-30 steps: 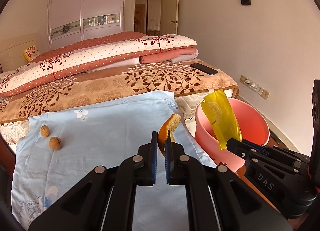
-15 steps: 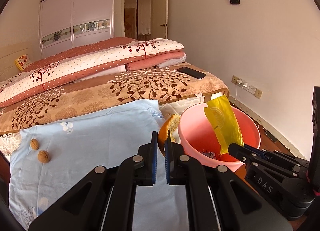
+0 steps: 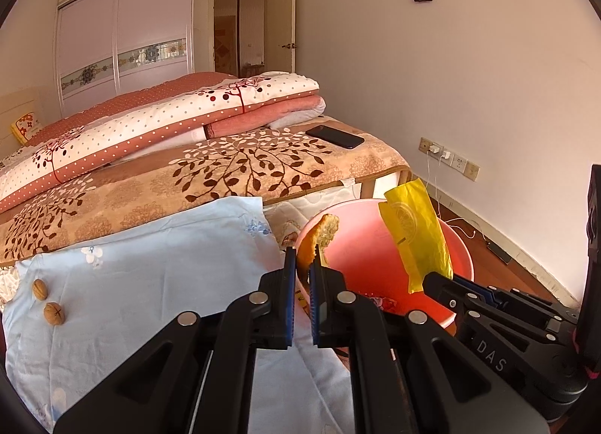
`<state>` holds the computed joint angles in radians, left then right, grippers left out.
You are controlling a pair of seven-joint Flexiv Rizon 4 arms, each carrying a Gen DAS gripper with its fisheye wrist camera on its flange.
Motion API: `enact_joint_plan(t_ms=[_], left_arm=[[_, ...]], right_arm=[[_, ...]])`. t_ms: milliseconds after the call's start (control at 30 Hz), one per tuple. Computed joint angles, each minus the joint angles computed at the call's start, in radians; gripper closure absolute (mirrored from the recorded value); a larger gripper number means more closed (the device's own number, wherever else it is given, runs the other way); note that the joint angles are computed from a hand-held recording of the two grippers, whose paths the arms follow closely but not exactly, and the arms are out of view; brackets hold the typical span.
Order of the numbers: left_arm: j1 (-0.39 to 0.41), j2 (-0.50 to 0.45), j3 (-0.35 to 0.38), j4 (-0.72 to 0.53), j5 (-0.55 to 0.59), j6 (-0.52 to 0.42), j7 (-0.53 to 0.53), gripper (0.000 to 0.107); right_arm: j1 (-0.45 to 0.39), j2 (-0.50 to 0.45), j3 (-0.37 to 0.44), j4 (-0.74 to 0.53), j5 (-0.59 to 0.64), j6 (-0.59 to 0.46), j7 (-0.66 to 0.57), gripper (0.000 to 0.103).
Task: Collect trash
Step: 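Carry the orange peel and yellow packet over the pink bucket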
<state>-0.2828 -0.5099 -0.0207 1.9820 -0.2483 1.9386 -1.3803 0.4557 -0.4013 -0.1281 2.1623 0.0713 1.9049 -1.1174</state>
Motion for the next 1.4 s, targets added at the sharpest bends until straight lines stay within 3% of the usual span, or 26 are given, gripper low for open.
enact_joint_plan(t_ms=[367, 567, 833, 1067, 1400], left_arm=[[0.037, -0.060, -0.061, -0.081, 0.036, -0.044, -0.004, 0.101], [0.134, -0.080, -0.160, -0.099, 0.098, -0.072, -0.022, 0.101], [0.308, -0.118, -0.354, -0.111, 0.174, -0.122, -0.031, 0.101], [0.294, -0.142, -0.354, -0.149, 0.174, -0.157, -0.009, 0.101], [0.210, -0.176, -0.294, -0.211, 0.139, -0.194, 0.037, 0.101]], right_arm=[[-0.016, -0.035, -0.029, -0.029, 0.008, -0.011, 0.012, 0.093], [-0.012, -0.052, -0.043, -0.038, 0.004, -0.021, 0.026, 0.093], [0.000, -0.073, -0.064, -0.053, -0.001, -0.032, 0.045, 0.093], [-0.016, -0.094, -0.061, -0.067, -0.016, -0.041, 0.061, 0.093], [-0.054, -0.118, -0.043, -0.078, -0.034, -0.041, 0.083, 0.093]])
